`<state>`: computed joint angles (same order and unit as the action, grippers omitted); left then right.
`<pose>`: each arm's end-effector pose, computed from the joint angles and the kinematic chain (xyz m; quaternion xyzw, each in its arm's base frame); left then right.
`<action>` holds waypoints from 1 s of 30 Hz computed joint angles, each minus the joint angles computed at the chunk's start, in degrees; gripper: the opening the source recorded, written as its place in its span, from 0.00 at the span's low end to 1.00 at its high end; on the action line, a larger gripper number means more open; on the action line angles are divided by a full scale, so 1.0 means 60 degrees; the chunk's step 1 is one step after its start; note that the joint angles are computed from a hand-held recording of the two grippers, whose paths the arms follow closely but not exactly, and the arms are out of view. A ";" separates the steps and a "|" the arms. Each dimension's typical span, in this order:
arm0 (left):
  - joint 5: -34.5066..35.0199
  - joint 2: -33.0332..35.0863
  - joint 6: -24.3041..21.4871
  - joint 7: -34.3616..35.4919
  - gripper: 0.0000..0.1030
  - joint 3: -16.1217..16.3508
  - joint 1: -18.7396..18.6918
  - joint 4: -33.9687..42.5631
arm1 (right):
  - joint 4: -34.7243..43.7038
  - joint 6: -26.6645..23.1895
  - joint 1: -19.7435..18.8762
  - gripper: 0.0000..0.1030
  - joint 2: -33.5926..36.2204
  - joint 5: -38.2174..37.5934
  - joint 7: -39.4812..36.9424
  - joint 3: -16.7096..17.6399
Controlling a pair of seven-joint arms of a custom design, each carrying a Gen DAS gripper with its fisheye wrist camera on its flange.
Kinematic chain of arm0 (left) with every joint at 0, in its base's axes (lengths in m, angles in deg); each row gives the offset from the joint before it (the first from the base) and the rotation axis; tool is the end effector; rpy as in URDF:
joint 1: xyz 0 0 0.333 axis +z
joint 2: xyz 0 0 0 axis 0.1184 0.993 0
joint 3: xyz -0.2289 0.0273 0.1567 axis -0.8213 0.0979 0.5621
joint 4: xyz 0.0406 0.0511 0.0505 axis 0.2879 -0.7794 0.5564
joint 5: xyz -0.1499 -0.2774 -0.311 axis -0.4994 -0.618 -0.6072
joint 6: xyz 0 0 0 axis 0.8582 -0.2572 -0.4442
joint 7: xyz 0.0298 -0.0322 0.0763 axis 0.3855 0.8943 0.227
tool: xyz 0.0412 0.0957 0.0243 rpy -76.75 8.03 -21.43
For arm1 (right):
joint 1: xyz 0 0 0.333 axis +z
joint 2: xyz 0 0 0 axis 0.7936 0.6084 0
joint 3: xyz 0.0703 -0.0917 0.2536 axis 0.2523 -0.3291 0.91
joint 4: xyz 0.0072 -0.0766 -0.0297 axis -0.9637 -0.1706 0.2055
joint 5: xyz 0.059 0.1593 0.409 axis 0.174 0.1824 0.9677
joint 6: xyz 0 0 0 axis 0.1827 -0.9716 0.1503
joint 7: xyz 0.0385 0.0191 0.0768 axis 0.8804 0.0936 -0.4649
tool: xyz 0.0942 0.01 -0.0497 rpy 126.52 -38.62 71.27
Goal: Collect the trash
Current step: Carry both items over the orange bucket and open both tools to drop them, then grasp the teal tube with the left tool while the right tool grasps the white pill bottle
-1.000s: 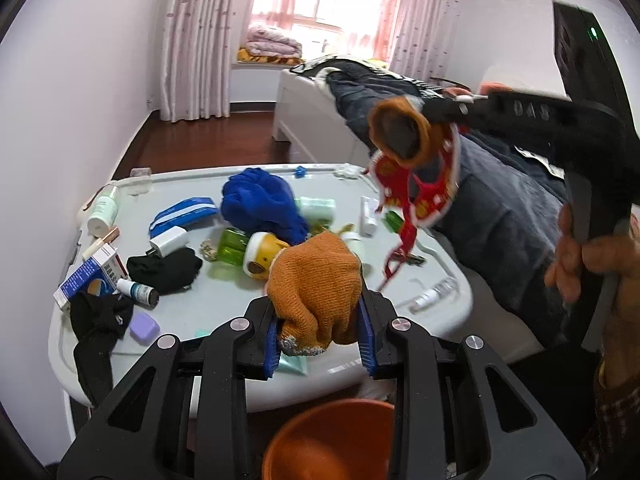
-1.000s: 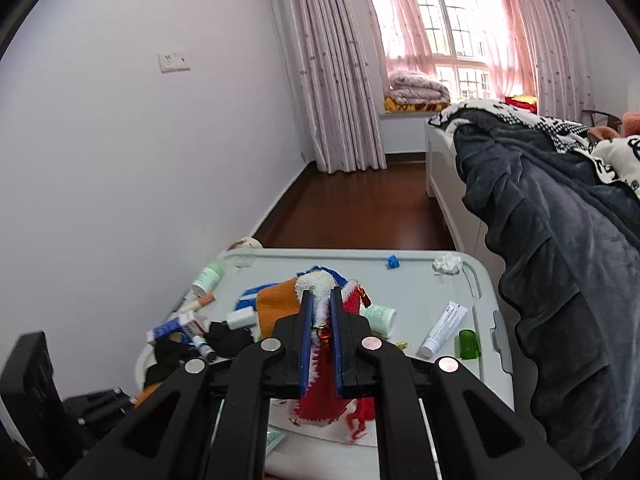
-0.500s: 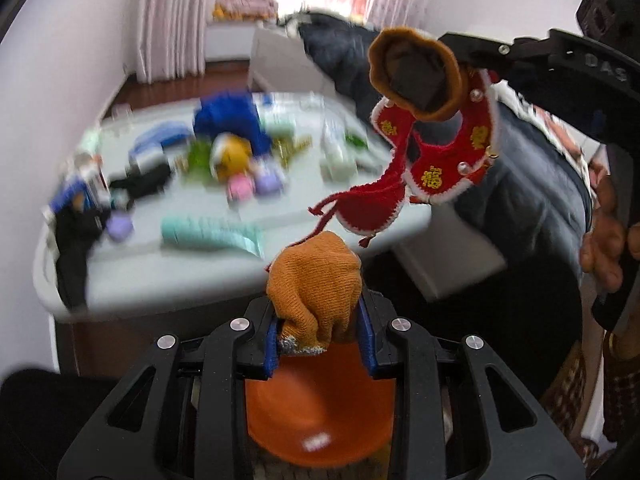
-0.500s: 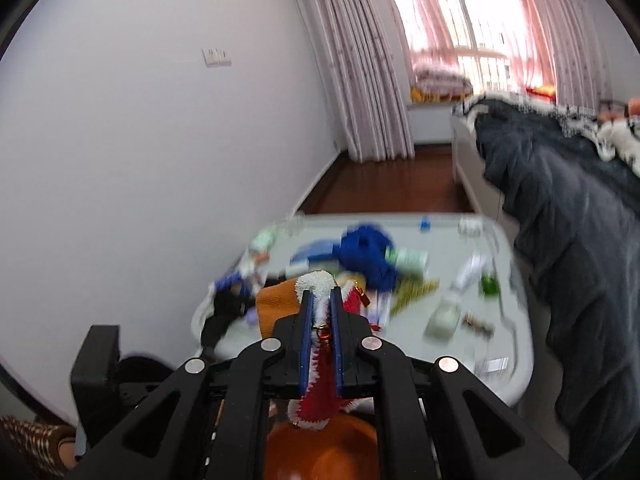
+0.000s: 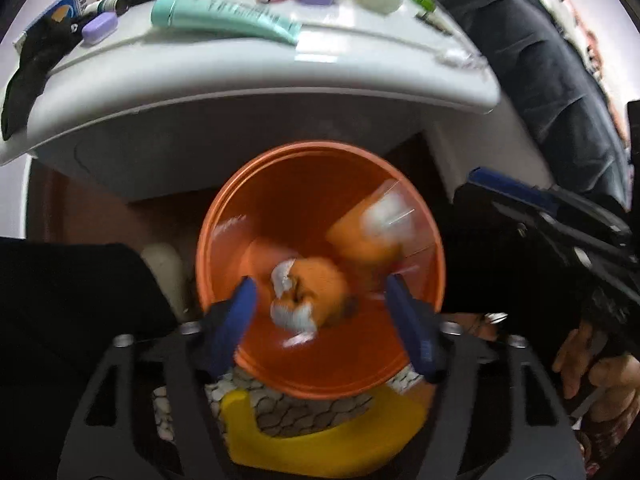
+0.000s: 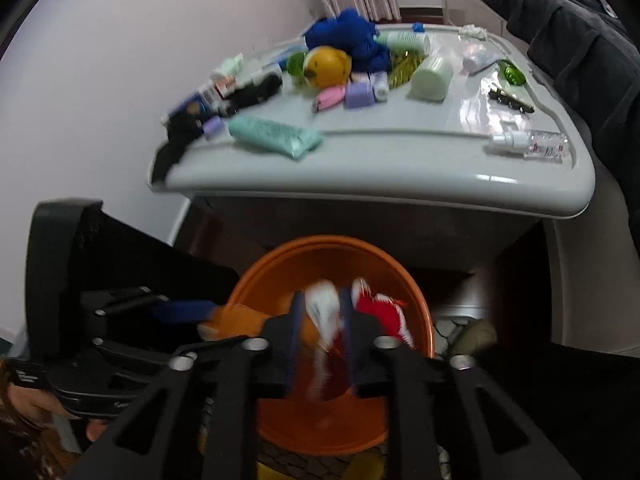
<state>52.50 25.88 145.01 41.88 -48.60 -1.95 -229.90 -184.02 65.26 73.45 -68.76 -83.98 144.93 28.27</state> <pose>0.4490 -0.1452 0.4472 0.5146 -0.8367 0.1725 0.0729 0.4064 0.1447 0.4721 -0.6669 0.6993 -0.0692 0.2478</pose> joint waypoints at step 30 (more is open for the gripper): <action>0.3445 0.4049 0.4716 -0.7702 0.81 -0.0959 0.0578 0.3250 | 0.1246 0.2479 -0.2383 0.84 0.0651 -0.3164 0.1573 0.0369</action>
<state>73.16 50.17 173.31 -4.33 -54.36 1.51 -210.39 -176.54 80.13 59.15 -64.85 -102.96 154.36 30.49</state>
